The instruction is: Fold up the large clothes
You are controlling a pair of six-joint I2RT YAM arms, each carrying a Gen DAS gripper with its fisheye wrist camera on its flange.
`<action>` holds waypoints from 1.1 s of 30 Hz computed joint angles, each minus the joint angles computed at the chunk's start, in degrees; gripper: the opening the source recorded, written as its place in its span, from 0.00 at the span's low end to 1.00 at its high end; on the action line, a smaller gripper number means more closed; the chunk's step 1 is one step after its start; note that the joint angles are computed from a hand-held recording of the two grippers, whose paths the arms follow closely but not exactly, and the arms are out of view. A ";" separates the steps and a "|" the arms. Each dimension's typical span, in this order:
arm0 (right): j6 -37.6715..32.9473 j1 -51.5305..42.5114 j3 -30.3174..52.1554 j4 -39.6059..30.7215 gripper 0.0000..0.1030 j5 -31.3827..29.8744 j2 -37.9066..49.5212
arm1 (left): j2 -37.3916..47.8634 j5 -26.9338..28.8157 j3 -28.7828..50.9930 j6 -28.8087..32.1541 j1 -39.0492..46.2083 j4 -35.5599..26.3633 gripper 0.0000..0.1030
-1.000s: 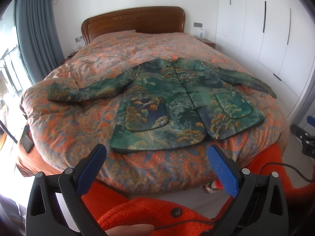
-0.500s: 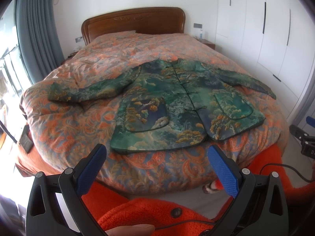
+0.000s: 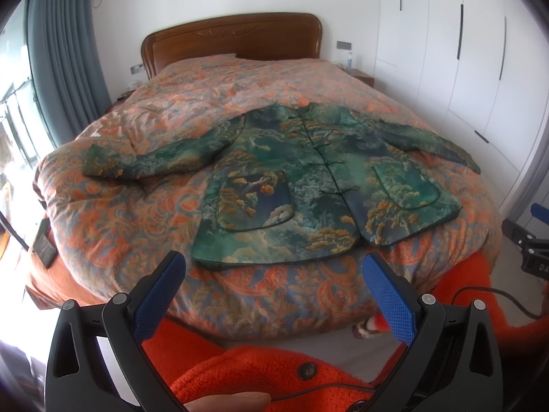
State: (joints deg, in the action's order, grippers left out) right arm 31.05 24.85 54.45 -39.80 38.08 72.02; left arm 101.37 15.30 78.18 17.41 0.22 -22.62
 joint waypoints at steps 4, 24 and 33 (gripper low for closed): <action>-0.07 -0.06 0.07 0.07 1.00 -0.01 0.14 | 0.00 -0.03 0.05 -0.03 -0.01 -0.09 1.00; 0.20 -0.16 -0.34 0.65 1.00 -0.35 0.45 | -0.10 0.10 -0.15 -0.03 0.07 0.09 1.00; 0.46 -0.54 -0.94 0.71 1.00 -0.81 0.23 | 0.12 0.23 0.21 0.07 0.17 -0.05 1.00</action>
State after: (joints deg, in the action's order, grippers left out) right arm 31.51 24.31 53.50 -39.08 37.28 72.25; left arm 101.49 15.53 78.40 17.47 0.39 -22.67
